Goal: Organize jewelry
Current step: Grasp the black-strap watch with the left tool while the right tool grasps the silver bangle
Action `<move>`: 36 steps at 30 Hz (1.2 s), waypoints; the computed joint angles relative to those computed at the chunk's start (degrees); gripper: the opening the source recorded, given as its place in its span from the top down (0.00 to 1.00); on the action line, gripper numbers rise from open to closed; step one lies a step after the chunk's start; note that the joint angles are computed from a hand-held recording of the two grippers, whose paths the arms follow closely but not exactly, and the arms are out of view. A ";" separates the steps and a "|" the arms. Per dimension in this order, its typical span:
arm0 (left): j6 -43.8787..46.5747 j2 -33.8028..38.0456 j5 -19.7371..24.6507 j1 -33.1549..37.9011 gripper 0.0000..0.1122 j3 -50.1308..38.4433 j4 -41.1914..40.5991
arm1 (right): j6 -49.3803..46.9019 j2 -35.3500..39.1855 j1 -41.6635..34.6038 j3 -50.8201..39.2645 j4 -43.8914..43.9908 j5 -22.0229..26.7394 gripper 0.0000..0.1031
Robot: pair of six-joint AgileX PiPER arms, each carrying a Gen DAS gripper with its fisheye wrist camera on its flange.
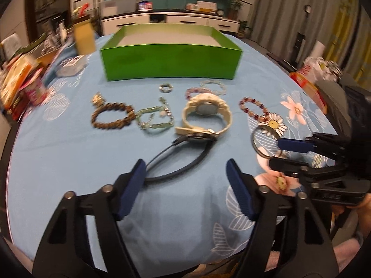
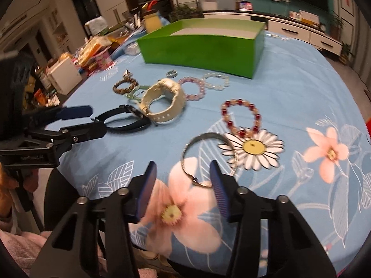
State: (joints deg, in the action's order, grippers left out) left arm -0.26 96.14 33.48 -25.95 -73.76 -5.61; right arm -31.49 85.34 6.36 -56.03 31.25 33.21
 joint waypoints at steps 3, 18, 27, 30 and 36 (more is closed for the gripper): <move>2.38 1.70 1.25 -0.16 0.45 -1.76 -1.08 | 2.37 1.78 2.02 -0.72 -3.23 -2.43 0.65; 10.37 11.18 8.41 0.44 0.60 -11.74 -5.37 | -1.85 3.55 2.26 -0.73 -1.62 -6.55 0.97; 4.48 12.21 8.62 -3.14 0.85 -13.22 2.83 | -7.30 1.80 -1.72 -2.00 6.98 -1.62 0.98; 3.36 12.38 9.44 -2.79 0.91 -13.85 2.52 | -10.31 1.72 -4.55 -2.54 13.01 1.82 0.98; 7.65 9.85 8.99 2.27 0.98 -11.21 -9.54 | -16.86 1.66 -10.72 -2.69 25.77 9.43 0.98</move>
State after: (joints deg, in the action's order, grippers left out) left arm 7.38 105.99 42.47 -23.68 -84.98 -15.15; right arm -48.36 87.00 -4.36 -58.72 57.01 42.64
